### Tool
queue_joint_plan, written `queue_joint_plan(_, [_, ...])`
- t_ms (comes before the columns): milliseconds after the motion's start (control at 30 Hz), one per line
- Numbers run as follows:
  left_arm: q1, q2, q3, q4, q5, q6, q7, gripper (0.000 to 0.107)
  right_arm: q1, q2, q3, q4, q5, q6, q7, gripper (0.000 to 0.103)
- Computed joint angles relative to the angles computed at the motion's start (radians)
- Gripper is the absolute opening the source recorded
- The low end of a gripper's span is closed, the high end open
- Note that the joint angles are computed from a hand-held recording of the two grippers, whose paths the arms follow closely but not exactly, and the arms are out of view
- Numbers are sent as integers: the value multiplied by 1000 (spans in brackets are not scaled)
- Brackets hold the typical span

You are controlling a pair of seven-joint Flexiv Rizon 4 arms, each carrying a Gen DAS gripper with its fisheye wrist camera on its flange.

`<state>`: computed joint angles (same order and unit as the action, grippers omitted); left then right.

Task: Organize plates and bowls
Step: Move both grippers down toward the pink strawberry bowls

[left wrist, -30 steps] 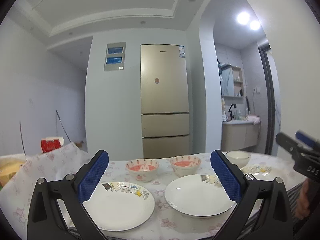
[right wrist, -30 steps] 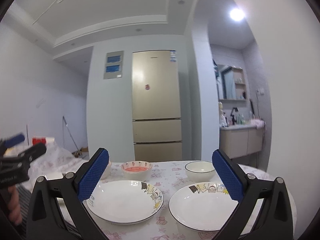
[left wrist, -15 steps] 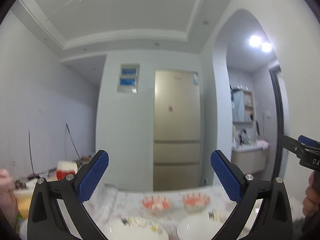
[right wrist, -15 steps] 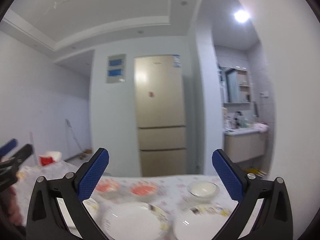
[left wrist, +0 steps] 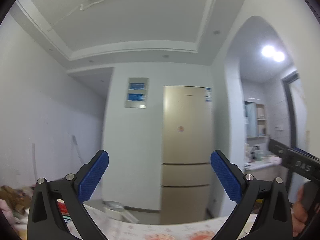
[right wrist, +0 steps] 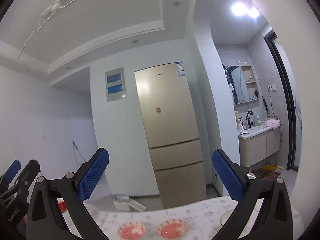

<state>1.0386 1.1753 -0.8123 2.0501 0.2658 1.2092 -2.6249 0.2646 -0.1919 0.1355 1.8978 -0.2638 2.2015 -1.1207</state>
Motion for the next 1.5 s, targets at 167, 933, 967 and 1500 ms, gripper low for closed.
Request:
queue_joint_plan(167, [27, -39, 6, 36, 7, 76, -28, 103, 8, -66, 13, -56, -9, 43, 57, 103])
queue_joint_plan(933, [43, -660, -112, 25, 89, 62, -114, 103, -330, -444, 519, -332, -526, -405, 286, 95])
queue_joint_plan(967, [51, -690, -128, 9, 101, 42, -109, 103, -384, -499, 601, -360, -643, -468, 339, 93])
queue_joint_plan(1500, [-23, -1326, -313, -224, 484, -286, -249, 85, -361, -808, 1005, -643, -426, -1165, -69, 74])
